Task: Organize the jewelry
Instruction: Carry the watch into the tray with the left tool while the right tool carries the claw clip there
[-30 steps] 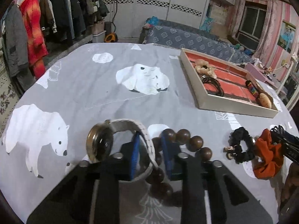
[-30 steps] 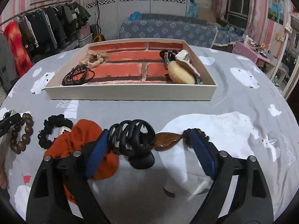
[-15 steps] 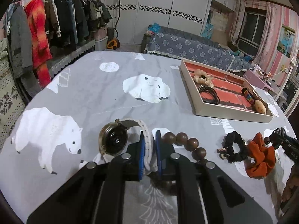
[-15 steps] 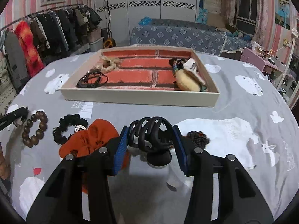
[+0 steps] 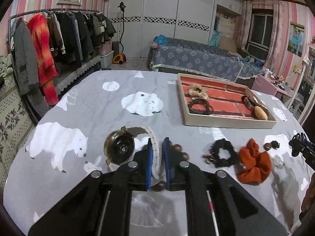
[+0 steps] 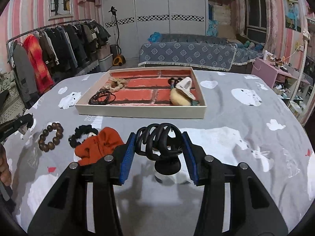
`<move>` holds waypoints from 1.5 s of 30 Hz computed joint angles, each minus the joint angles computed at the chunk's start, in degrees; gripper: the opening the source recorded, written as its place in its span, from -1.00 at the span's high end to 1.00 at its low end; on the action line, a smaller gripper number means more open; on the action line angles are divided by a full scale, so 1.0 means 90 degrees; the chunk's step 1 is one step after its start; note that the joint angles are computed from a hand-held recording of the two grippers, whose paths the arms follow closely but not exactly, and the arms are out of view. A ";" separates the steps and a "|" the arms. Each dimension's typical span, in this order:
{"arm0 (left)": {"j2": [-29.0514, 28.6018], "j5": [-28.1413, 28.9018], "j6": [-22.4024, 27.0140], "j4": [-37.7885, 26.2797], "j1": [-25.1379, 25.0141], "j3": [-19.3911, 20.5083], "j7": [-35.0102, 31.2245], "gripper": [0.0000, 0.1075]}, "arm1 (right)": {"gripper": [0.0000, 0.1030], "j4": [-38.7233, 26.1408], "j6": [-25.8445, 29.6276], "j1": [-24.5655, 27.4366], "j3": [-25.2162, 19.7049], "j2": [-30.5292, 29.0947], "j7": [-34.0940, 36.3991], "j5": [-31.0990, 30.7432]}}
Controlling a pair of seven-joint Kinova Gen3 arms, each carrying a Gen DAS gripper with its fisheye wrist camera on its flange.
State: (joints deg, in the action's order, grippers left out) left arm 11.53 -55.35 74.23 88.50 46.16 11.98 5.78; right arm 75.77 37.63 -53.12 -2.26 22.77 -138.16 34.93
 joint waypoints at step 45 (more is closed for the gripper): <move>0.1262 -0.0358 -0.0270 -0.2202 0.0474 -0.1001 -0.1778 0.77 | 0.09 -0.0333 -0.0512 0.0649 -0.0062 -0.0015 0.0553 -0.0364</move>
State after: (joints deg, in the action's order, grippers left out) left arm 22.89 -58.57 71.80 68.68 50.43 2.97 -10.22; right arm 72.78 33.02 -47.28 -2.82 22.64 -133.18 31.65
